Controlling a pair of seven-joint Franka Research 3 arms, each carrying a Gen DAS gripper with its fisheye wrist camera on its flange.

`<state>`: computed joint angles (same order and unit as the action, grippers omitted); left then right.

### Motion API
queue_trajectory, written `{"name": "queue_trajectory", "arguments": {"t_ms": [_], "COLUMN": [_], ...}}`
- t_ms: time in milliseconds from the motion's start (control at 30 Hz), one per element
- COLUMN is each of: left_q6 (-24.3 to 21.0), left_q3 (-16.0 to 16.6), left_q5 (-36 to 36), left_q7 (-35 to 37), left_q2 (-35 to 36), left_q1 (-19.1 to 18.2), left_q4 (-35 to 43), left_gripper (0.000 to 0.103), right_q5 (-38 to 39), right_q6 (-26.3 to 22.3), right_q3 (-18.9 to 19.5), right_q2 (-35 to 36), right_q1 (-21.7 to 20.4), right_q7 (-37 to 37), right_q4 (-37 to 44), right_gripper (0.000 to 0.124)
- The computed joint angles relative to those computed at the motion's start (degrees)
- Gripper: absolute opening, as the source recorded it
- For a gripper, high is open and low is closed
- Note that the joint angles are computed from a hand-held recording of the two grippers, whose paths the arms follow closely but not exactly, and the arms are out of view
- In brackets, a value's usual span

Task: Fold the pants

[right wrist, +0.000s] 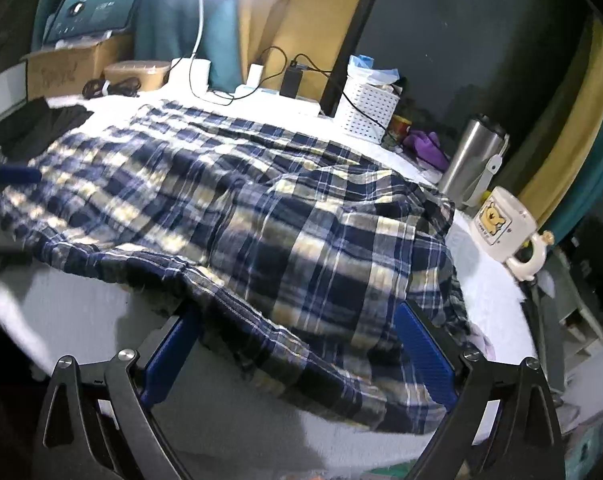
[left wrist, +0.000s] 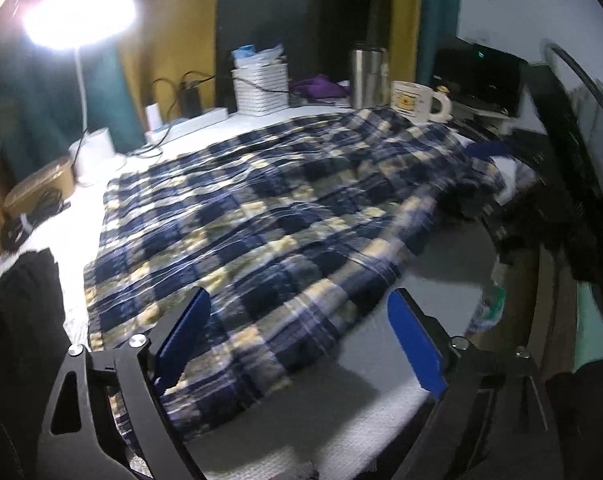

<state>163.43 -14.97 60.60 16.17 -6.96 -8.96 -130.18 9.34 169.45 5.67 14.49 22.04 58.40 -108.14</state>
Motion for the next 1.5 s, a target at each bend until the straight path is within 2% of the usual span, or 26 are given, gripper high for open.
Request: {"name": "queue_trajectory", "arguments": {"t_ms": [100,300,367,467,500,533,600,667,733,833,933,1000,1033,1167,1233,1333,1433,1500], "left_q6": [-2.53,-16.75,-15.34,-16.99,-16.73,-16.05,-15.43,-16.07,-14.53,-13.17,-10.03,-8.37,-8.19,-6.83,-5.82,-4.46,-3.32,-3.34], "left_q3": [-0.36,-0.38,0.59,0.50,0.57,0.79,1.05,0.67,0.54,-0.07,-0.11,-0.46,-0.91,-1.60,-1.73,-2.23,-2.39,-2.67], "left_q5": [-0.69,-5.77,-7.01,-6.23,-6.00,-6.61,-7.91,-6.53,-4.97,-2.36,-0.87,-0.17,0.46,1.52,1.78,3.30,3.88,4.11], "left_q7": [2.63,9.37,10.27,11.50,12.05,12.82,12.76,10.85,8.62,4.73,1.22,-0.04,-0.73,-2.41,-2.98,-4.53,-5.17,-5.10], "left_q2": [0.67,3.49,2.79,1.52,0.93,0.32,-0.71,-1.93,-3.56,-5.86,-7.72,-8.28,-8.51,-9.63,-10.23,-11.06,-11.38,-11.47], "left_q1": [-0.69,-3.07,-3.13,-3.27,-3.20,-3.07,-2.49,-1.75,-0.92,0.54,1.92,2.73,3.09,3.87,4.29,5.34,6.02,6.28], "left_q4": [0.76,4.25,3.19,2.16,1.52,0.81,-0.29,-1.01,-1.94,-2.52,-2.85,-2.68,-2.46,-2.31,-2.42,-2.55,-2.36,-2.12], "left_gripper": [0.093,0.093,0.093,0.090,0.073,0.060,0.017,0.004,0.004,0.002,0.002,0.002,0.002,0.001,0.001,0.001,0.001,0.001], "right_q5": [3.80,10.60,12.18,13.62,14.04,14.42,15.48,16.44,17.46,18.92,25.65,27.08,25.40,12.46,8.38,6.55,8.56,8.73], "right_q6": [-2.86,-8.19,-9.10,-9.85,-9.92,-9.94,-9.72,-8.99,-6.97,-1.37,1.89,5.05,5.93,8.93,9.49,10.58,8.89,8.12], "right_q3": [1.97,3.72,3.79,3.52,3.52,3.50,3.70,3.87,4.17,5.24,9.43,9.89,8.75,-0.12,-3.66,-3.98,0.55,0.69], "right_q2": [1.59,4.42,5.00,5.37,5.39,5.35,4.98,4.12,2.61,-0.48,-3.22,-3.30,-2.76,-0.17,0.78,1.86,3.05,3.64], "right_q1": [-1.92,-4.06,-4.38,-4.50,-4.59,-4.66,-4.95,-5.15,-5.20,-4.63,-5.84,-4.50,-3.02,4.23,6.25,4.38,-2.19,-3.83], "right_q7": [-2.24,-5.10,-5.72,-6.02,-6.29,-6.48,-7.25,-8.27,-9.68,-12.93,-22.34,-25.54,-24.50,-12.42,-7.48,-4.81,-5.29,-4.68], "right_q4": [3.20,8.46,9.46,10.17,10.22,10.17,9.54,8.12,5.57,0.20,-4.34,-6.02,-6.27,-6.02,-5.43,-4.54,-2.48,-1.40], "right_gripper": [0.098,0.098,0.098,0.098,0.098,0.098,0.098,0.098,0.098,0.099,0.103,0.103,0.103,0.103,0.103,0.103,0.101,0.086]}}
